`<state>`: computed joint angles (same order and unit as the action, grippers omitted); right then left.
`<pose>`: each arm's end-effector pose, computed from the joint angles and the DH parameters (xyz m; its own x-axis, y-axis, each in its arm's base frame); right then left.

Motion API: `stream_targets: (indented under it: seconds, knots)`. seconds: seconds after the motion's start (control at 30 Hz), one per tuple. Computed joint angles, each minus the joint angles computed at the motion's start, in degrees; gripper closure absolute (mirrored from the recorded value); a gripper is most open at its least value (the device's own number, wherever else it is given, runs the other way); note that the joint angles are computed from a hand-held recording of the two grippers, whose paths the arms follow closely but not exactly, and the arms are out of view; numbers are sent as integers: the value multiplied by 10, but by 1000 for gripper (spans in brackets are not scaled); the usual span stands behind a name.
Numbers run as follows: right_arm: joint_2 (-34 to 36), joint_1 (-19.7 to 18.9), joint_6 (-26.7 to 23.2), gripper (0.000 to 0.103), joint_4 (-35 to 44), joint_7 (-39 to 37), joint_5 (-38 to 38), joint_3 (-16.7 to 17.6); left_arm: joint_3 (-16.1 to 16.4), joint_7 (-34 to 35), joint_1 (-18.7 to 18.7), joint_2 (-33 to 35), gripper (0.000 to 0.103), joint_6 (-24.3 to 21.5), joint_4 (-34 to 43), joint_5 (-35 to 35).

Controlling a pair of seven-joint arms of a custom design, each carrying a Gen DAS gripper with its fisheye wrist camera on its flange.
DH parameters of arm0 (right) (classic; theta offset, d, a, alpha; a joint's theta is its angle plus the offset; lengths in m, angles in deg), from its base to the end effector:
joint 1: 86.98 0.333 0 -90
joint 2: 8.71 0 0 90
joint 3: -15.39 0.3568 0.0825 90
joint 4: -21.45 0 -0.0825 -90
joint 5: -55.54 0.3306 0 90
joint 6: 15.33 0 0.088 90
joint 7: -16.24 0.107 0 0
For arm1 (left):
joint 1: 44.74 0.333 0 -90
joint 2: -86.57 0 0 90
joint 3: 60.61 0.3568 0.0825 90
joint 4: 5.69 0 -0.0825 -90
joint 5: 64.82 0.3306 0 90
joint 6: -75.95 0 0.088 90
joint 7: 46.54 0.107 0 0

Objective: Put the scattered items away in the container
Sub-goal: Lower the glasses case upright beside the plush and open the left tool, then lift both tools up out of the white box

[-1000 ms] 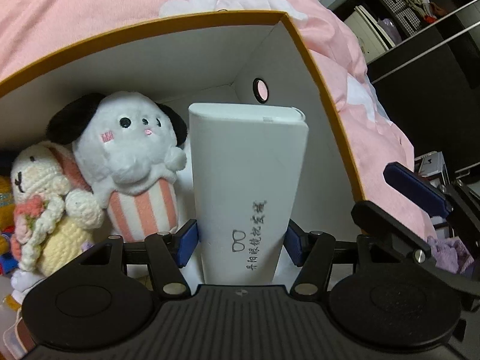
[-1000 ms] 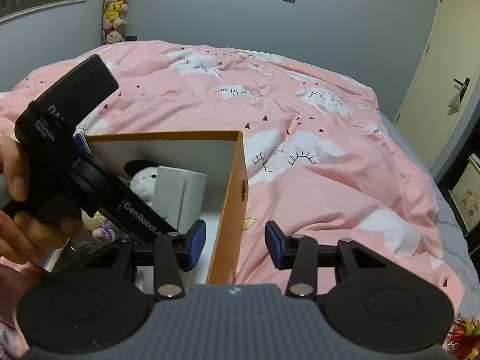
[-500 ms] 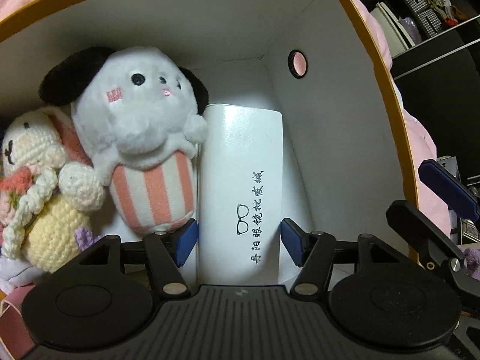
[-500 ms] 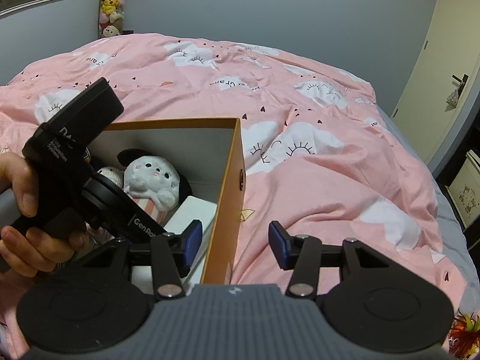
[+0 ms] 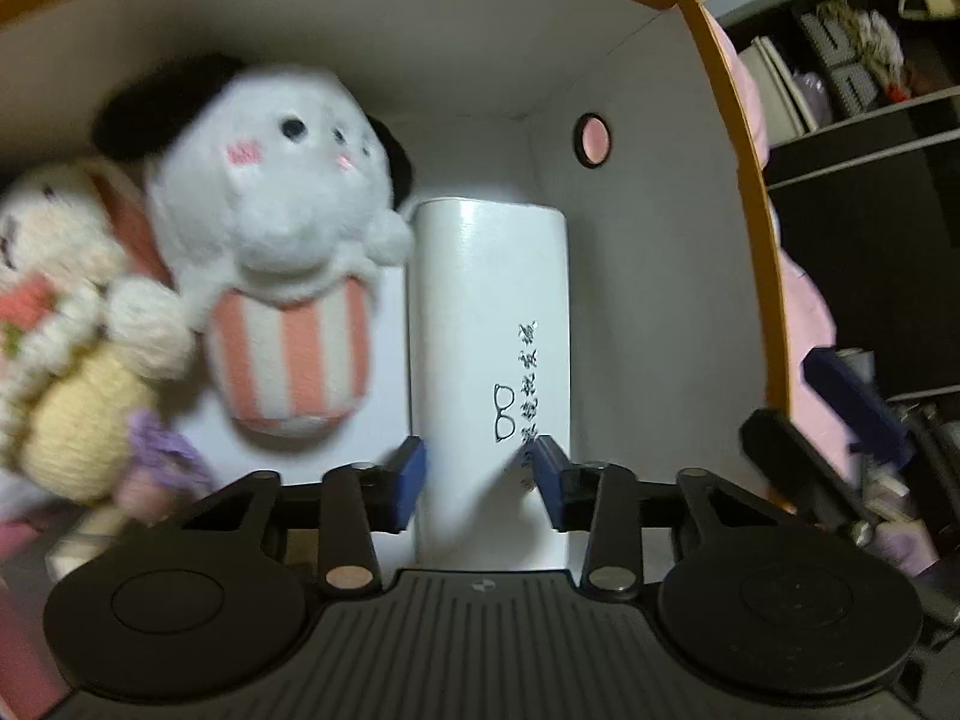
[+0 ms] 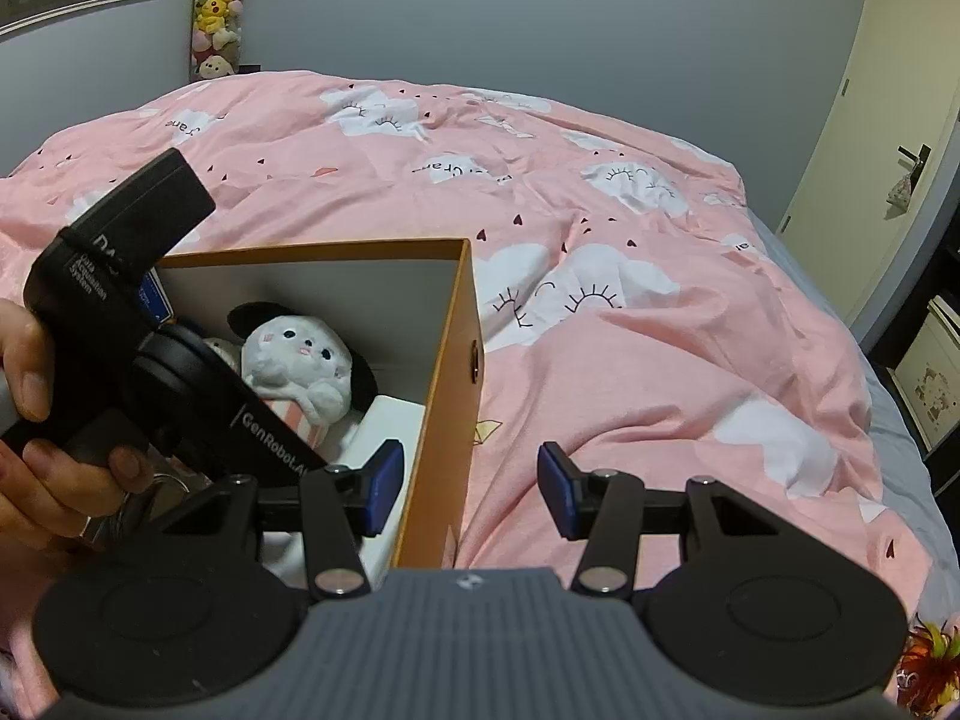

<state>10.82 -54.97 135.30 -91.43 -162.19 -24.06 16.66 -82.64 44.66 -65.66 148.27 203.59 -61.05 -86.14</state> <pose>0.4896 0.3484 0.3911 0.0605 -0.9802 0.1883 -0.6587 -0.1809 -0.7303 0.6621 -0.4390 0.2971 -0.2942 -0.7307 0.6160 -0.9503 0.2923 -0.1071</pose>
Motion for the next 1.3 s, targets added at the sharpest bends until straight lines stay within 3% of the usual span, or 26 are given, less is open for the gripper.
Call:
stream_targets:
  seconds: [0.27, 0.57, 0.67, 0.83, 1.03, 1.17, 1.2, 1.3]
  knots:
    - [-5, 0, -6, 50, -5, -3, 6, 1, -7, 8, 1, 5, 62, 20, -3, -9]
    - [-5, 6, -13, 52, -1, -13, 14, 2, -11, 26, 2, -37, 62, 71, -82, -14]
    - [-9, 12, -28, 52, -1, -11, 12, 4, -16, 37, 11, -62, 55, 92, -122, -16]
    - [-11, 16, -41, 52, 2, -13, 10, 9, -11, 58, 24, -125, 54, 145, -213, -10]
    - [-3, 23, -33, 52, 19, -9, -6, 14, -7, 74, 44, -221, 54, 244, -357, -7]
    - [12, 27, -5, 52, 38, -6, -19, 14, 41, 19, -1, -261, 54, 291, -396, 21]
    - [16, 29, 3, 52, 44, -6, -21, 14, 47, -22, -13, -261, 54, 309, -395, 56]
    - [30, 36, 23, 51, 60, -10, -21, 12, 138, -76, -83, -307, 54, 344, -451, 97]
